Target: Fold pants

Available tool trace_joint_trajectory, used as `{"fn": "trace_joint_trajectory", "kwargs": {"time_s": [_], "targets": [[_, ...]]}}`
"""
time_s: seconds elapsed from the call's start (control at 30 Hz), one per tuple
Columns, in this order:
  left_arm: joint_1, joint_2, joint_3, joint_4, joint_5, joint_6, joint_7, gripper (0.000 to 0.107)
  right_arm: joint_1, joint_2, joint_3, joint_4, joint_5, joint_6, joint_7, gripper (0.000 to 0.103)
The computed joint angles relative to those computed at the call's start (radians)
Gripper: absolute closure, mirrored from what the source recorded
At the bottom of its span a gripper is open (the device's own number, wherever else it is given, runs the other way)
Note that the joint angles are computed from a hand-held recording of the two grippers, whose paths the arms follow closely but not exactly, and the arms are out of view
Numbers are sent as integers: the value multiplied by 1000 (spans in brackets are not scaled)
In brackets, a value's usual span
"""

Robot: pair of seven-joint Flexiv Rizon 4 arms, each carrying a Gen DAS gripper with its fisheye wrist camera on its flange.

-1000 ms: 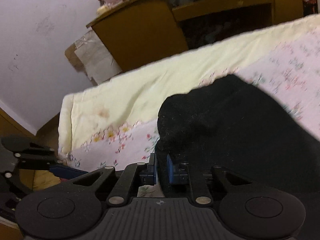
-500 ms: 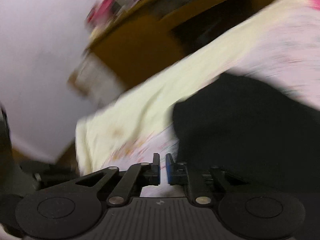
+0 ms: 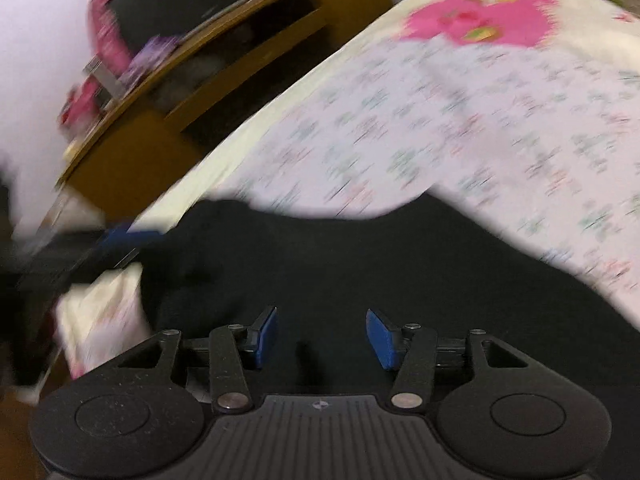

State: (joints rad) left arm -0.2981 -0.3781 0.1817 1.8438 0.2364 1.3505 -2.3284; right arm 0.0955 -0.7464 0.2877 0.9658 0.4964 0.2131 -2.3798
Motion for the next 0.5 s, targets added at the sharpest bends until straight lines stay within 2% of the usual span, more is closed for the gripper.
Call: {"fn": "trace_joint_trajectory", "kwargs": {"time_s": [0.07,0.13,0.2,0.27,0.3,0.37,0.4,0.43,0.5], "targets": [[30,-2,-40,14,-32,6,49,46,-10,48,18,80,-9,2,-110,60],[21,17,-44,30,-48,-30,61,46,-11,95,28,161,-24,19,-244,62],[27,38,-57,55,-59,-58,79,46,18,127,10,242,-65,93,-329,65],[40,66,-80,98,-80,-62,100,46,37,136,2,277,-98,137,-388,75],[42,80,-84,113,-84,-66,105,46,43,139,-1,286,-103,156,-396,77],[48,91,-95,119,-92,-79,112,46,67,130,-16,284,-118,188,-352,93],[51,93,-101,130,-97,-74,113,46,78,121,-22,278,-127,199,-320,98],[50,98,-102,132,-96,-74,110,46,82,104,-30,254,-136,173,-274,103],[54,108,-112,141,-103,-67,119,46,86,57,-34,164,-147,61,-174,103]]}}
